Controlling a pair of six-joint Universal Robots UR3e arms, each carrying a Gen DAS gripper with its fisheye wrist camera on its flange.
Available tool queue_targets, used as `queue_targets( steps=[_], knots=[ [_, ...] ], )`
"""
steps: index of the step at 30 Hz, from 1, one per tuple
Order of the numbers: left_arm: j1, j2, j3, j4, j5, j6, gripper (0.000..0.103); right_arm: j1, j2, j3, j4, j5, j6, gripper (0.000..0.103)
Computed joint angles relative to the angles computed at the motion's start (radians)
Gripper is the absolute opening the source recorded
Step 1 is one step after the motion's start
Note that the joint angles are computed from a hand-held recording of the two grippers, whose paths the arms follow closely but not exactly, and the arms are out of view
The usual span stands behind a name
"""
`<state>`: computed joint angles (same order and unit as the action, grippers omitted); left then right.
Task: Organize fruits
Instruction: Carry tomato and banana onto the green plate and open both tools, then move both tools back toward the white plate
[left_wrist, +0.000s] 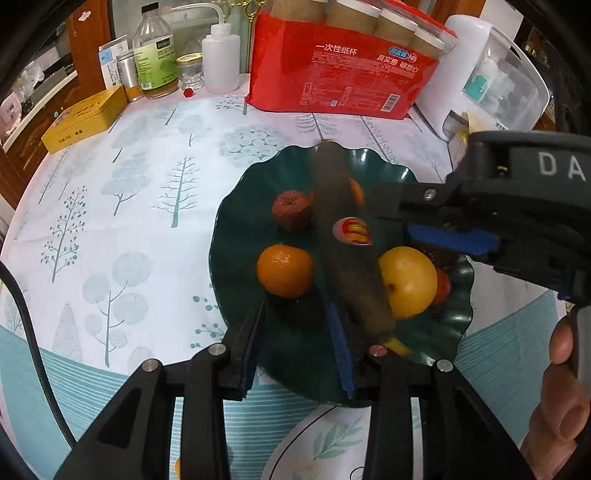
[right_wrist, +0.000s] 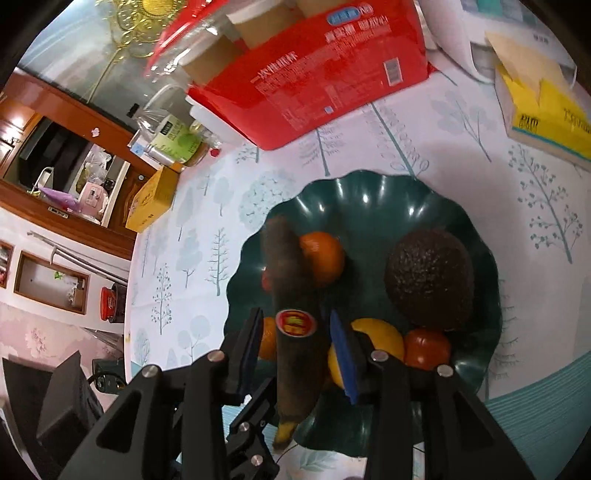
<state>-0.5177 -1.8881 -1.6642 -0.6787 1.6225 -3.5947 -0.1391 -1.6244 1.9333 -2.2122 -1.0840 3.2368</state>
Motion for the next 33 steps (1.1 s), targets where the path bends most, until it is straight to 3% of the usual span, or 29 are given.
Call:
queue_targets(
  steps=[4,7,16,20,33],
  knots=[
    [-0.003,0.04,-0.027,0.0,0.009,-0.008,0.038,0.004,-0.036,0.003,0.02,-0.013,-0.013,0.038],
    [-0.01,0.077,-0.044,-0.005,0.028,-0.018,0.046,0.005,-0.068,0.013,0.043,-0.021,-0.025,0.038],
    [-0.052,0.194,-0.051,-0.071,0.089,-0.05,0.047,0.004,-0.233,0.036,0.152,-0.041,-0.085,0.038],
    [-0.091,0.26,-0.043,-0.116,0.135,-0.07,0.049,-0.005,-0.33,0.03,0.226,-0.041,-0.125,0.038],
    [-0.235,0.438,-0.005,-0.271,0.298,-0.168,0.068,-0.053,-0.626,-0.029,0.49,-0.036,-0.283,0.038]
  ],
)
